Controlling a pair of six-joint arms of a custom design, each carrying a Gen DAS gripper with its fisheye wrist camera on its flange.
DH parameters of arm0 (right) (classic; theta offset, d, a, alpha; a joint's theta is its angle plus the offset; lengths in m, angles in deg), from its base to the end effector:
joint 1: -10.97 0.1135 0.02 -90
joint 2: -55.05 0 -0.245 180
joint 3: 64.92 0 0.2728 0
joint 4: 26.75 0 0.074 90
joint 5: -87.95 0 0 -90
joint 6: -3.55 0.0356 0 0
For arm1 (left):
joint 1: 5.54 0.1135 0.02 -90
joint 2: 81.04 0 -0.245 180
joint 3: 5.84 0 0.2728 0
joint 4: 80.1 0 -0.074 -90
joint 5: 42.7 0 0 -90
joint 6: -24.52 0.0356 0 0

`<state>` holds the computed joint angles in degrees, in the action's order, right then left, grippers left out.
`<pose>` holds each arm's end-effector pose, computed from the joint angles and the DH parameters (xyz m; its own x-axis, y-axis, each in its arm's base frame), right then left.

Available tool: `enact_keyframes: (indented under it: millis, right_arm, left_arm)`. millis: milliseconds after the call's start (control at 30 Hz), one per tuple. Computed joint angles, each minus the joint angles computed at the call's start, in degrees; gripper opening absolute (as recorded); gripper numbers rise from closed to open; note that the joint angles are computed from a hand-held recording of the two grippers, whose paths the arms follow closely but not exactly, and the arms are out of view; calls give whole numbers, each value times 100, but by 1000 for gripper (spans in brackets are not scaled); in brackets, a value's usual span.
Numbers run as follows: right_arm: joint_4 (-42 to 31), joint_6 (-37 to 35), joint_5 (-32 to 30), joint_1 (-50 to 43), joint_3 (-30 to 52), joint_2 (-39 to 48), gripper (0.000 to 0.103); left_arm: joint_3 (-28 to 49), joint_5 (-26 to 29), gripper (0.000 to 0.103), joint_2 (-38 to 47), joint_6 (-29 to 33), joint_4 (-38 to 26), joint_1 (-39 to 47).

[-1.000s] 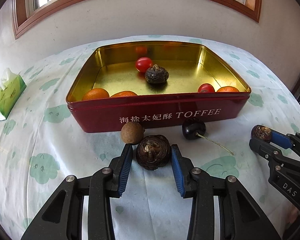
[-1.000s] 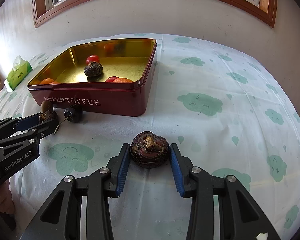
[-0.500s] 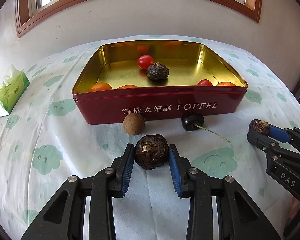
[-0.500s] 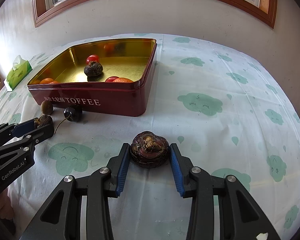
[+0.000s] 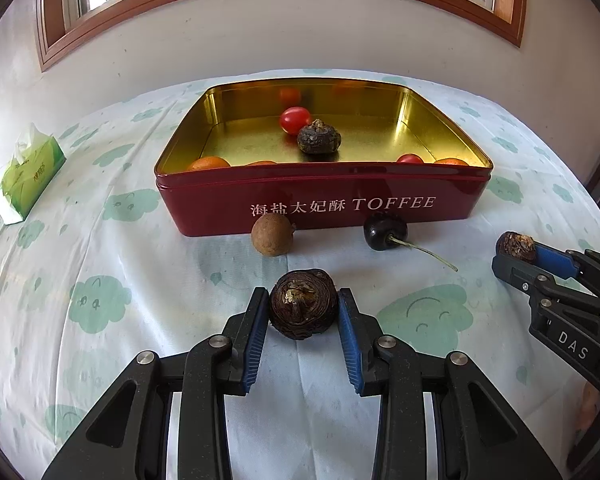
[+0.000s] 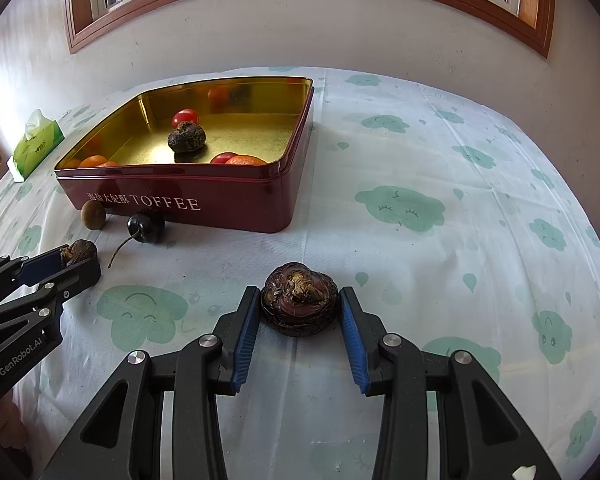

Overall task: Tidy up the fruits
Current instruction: 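Carry both water chestnuts in the two tools over the tin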

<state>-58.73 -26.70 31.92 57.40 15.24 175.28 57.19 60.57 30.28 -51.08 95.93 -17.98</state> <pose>0.2791 0.2645 0.0511 -0.7469 0.2543 -0.6144 0.3235 0.9462 -0.0016 0.3469 -0.0849 0.0522 -0.6617 0.3938 -0.6380 0.5280 0.8489 -0.0236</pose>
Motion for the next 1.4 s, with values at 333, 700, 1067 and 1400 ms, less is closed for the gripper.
enact_keyframes:
  millis: [333,700,1067,1400]
  right_arm:
    - [10,1,1,1,-5,-2,37]
    - [-30,184,15,73,-109,-132,36]
    - [-314,320,266,316,-120,-415,36]
    - [-536,46,406,350,86,-596,36]
  left_arm:
    - [-7,29,35,-2,6,-3,22]
    - [-11,132,35,-48,12,-132,132]
    - [-244,360,35,-517,44,-283,484]
    - [-205,489,35,-761,55,-359,557]
